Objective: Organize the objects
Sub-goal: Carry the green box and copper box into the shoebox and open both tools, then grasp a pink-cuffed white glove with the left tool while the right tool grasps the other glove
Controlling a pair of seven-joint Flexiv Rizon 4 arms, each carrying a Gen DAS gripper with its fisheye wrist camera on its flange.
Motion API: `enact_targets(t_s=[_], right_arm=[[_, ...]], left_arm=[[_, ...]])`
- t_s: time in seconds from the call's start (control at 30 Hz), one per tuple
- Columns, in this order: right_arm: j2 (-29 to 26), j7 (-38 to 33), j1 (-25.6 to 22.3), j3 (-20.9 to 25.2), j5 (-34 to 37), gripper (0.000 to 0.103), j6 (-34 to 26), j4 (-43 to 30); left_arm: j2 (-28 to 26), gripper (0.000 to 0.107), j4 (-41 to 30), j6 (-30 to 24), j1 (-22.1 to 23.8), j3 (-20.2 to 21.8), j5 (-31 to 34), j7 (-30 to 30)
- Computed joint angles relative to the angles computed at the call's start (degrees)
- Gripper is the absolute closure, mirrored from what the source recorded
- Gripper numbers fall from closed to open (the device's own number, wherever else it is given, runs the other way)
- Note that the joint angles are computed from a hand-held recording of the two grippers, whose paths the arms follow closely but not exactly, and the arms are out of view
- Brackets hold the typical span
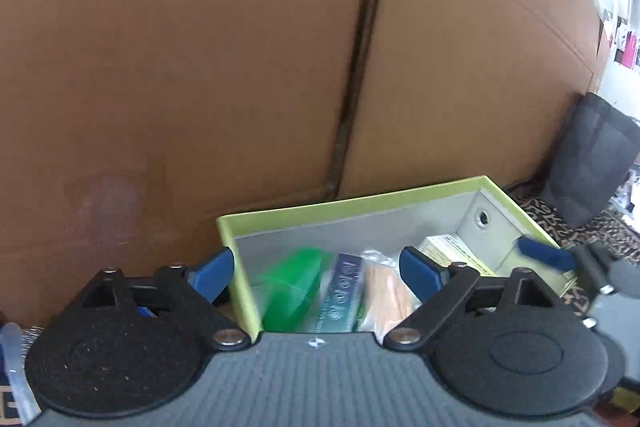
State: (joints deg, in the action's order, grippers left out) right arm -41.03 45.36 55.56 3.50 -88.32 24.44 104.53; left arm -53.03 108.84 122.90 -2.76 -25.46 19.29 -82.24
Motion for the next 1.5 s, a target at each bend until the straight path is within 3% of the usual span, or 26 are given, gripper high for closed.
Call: enact_targets(t_s=[0.1,0.2,0.57,0.7,0.87,1.03,1.2,1.27,1.3,1.37,1.4,1.43,1.5], right_arm=[[1.2,0.2,0.7,0.6,0.5,0.0,-1.8,1.3],[1.7,1.3,1.4,1.4,1.0,0.0,-2.7,1.6],[0.7,6.4,7.9,3.8,-0.4,0.0,-5.3,-0.4],[-2.1,8.7,10.2,3.6,-0.6,0.0,-2.0,-3.8],[-6.6,10.8,10.6,1.5,-3.2,0.0,7.7,-8.7],[-9.4,4.0,11.2,-1.5,-2.5,0.0,13.6,-14.3],[-12.5,-4.2,10.9,-4.1,3.9,0.001,13.9,-19.7],[-13.3,-5.4,10.1,-4.8,6.3,0.005,15.4,-20.6],[-13.7,-5.6,9.6,-5.2,7.2,0.014,16.7,-21.0],[-14.8,-7.2,8.8,-5.6,9.3,0.036,19.2,-22.2],[-15.4,-8.1,8.6,-5.8,10.1,0.056,20.7,-22.9],[-15.7,-8.1,8.8,-6.5,10.0,0.068,22.2,-23.2],[-15.9,-8.8,10.2,-7.8,8.8,0.082,23.8,-23.8]], left_arm=[[0.8,0.013,1.4,2.6,-1.4,2.2,-0.3,0.4],[1.6,0.013,3.8,5.2,-0.5,2.3,1.1,-0.5],[4.9,0.011,21.5,23.3,4.4,10.2,7.9,-6.6],[4.2,0.011,27.4,26.6,6.5,14.3,8.0,-6.7],[1.2,0.011,31.9,30.0,11.3,16.9,7.5,-8.3],[0.6,0.011,33.1,32.2,13.3,18.8,6.4,-7.4],[0.8,0.011,32.9,30.8,17.7,17.5,9.0,-9.2],[0.6,0.011,32.5,30.8,18.6,17.5,9.7,-9.3],[0.4,0.011,32.3,31.0,18.7,17.5,9.8,-9.3],[0.4,0.011,31.8,30.4,19.3,17.1,10.2,-9.7],[0.5,0.011,31.5,29.6,19.7,16.7,10.4,-10.1],[0.8,0.011,31.2,28.6,20.3,16.2,10.9,-10.5],[1.0,0.011,30.6,27.3,21.3,15.3,12.1,-11.3]])
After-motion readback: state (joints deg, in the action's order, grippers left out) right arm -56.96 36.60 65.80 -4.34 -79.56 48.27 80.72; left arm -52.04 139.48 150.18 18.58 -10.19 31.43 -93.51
